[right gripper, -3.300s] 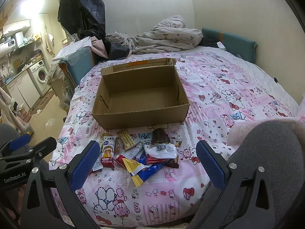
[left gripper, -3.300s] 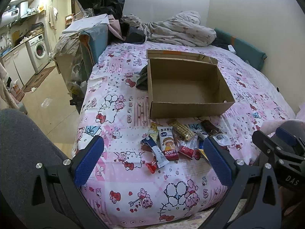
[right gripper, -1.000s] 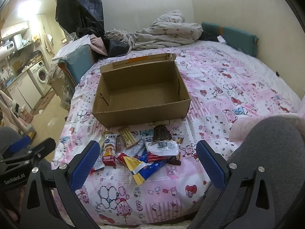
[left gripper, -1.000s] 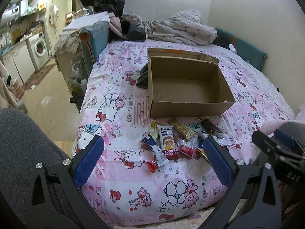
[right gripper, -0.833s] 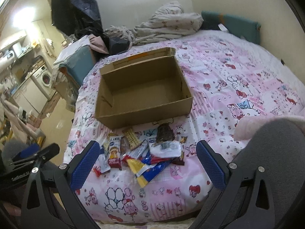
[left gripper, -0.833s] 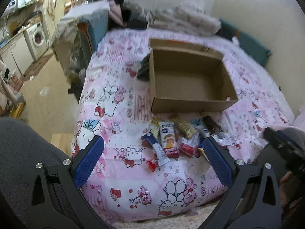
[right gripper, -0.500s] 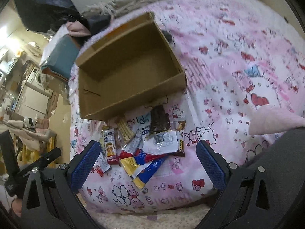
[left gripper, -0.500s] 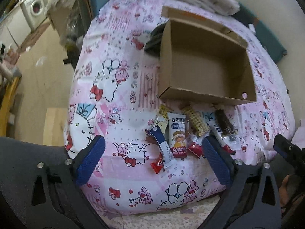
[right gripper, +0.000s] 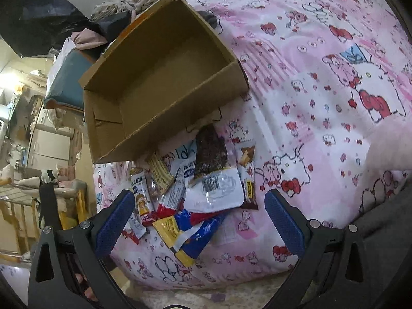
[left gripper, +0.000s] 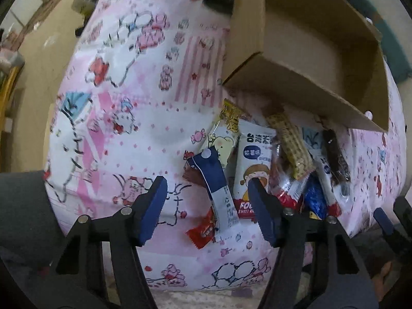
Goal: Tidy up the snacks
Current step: 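Grasp the blue-and-white stick snack with the left gripper while the right grasps the chocolate bar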
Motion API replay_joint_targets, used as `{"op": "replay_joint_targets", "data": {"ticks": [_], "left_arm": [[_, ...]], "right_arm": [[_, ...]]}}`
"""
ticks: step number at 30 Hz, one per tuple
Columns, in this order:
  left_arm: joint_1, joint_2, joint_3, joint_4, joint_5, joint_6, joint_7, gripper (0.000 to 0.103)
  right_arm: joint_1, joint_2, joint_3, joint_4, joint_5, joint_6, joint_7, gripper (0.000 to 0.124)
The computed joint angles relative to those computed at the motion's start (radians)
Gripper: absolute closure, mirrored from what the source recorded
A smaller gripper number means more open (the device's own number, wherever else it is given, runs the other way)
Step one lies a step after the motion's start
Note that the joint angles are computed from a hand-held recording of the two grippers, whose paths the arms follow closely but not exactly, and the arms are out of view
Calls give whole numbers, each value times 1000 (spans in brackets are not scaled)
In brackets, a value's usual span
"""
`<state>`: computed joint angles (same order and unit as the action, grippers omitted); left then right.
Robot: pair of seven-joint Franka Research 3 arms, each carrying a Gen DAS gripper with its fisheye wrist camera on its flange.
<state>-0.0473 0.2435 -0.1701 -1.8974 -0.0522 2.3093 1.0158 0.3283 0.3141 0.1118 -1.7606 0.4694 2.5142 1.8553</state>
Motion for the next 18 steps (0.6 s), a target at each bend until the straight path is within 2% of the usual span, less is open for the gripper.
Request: {"op": "replay_joint_targets", "data": {"ticks": [3,5,10,14,16,18], "left_arm": [[6,14,-9,8,-33,-20,22,58],[10,27,-19,24,-60,-44,54,92],[2,-11,-21,-11,-65,-4,86,95],[9,-58,-17,-51,-102,37,114,95],[16,-81,-16,-70,-136,51,150,95],[12,-93,-9,-78,-128,60,155,95]], "right_arm": [[0,12,-2,9,-2,-7,10,21],[2,21,-4,16,-4,-9,22,21],[-2,21,-1,14,7,4,22,21],[-27,21,10,16,70,8,7,22],[-36,45,8,59,76,-35,7,26],[-28,97,-8,149,14,-135,33,27]]}}
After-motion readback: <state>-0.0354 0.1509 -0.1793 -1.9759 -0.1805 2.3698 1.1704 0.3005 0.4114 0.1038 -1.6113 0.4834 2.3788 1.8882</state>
